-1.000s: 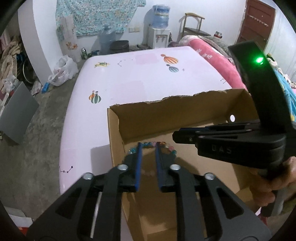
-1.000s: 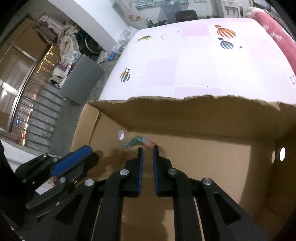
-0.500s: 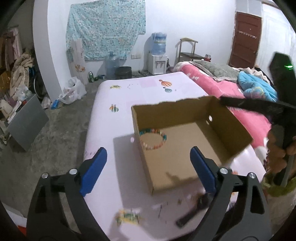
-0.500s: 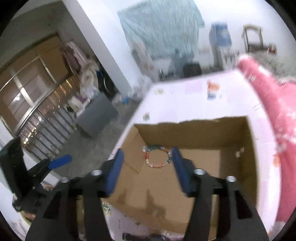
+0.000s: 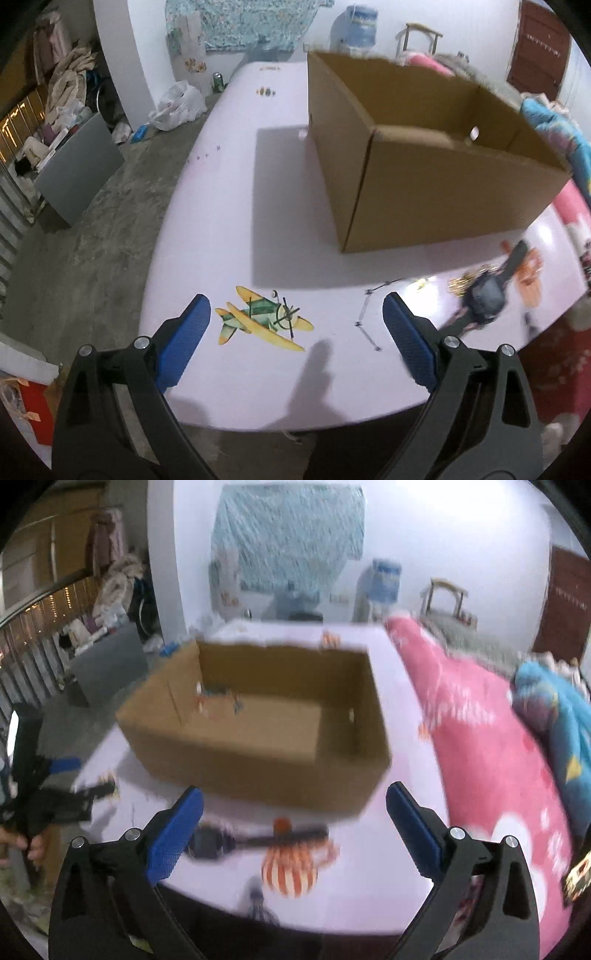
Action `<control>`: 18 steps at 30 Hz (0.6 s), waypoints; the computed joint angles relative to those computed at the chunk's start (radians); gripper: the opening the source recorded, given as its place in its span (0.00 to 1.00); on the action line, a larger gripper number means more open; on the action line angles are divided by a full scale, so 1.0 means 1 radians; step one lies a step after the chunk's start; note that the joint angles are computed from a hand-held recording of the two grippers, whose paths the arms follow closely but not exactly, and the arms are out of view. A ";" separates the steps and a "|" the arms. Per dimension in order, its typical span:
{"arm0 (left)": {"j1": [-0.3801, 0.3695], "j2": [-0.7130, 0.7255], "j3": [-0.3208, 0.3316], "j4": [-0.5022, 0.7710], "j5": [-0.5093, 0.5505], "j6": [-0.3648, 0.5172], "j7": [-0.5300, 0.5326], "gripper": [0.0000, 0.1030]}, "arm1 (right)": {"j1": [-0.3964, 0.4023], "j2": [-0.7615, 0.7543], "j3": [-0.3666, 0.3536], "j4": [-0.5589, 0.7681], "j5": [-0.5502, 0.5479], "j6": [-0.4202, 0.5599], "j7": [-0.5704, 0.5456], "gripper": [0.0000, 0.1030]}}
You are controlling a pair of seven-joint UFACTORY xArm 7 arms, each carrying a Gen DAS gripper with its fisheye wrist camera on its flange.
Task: Organize jewelry
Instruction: 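Move both tools back to the black smartwatch on the table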
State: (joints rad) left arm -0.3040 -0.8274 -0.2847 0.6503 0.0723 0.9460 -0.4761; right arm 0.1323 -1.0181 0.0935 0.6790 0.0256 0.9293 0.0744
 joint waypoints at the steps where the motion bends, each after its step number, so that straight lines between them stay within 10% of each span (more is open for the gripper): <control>1: 0.005 0.013 -0.009 -0.008 0.009 -0.007 -0.002 0.88 | -0.010 -0.021 0.006 -0.026 -0.003 0.005 0.016 0.94; 9: -0.020 0.089 0.023 -0.030 -0.005 -0.055 0.033 0.91 | -0.088 -0.187 0.104 -0.192 -0.114 -0.022 0.160 0.94; 18: -0.023 0.081 0.029 -0.051 -0.017 -0.078 0.036 0.92 | -0.018 -0.097 0.003 -0.189 -0.032 -0.076 0.167 0.94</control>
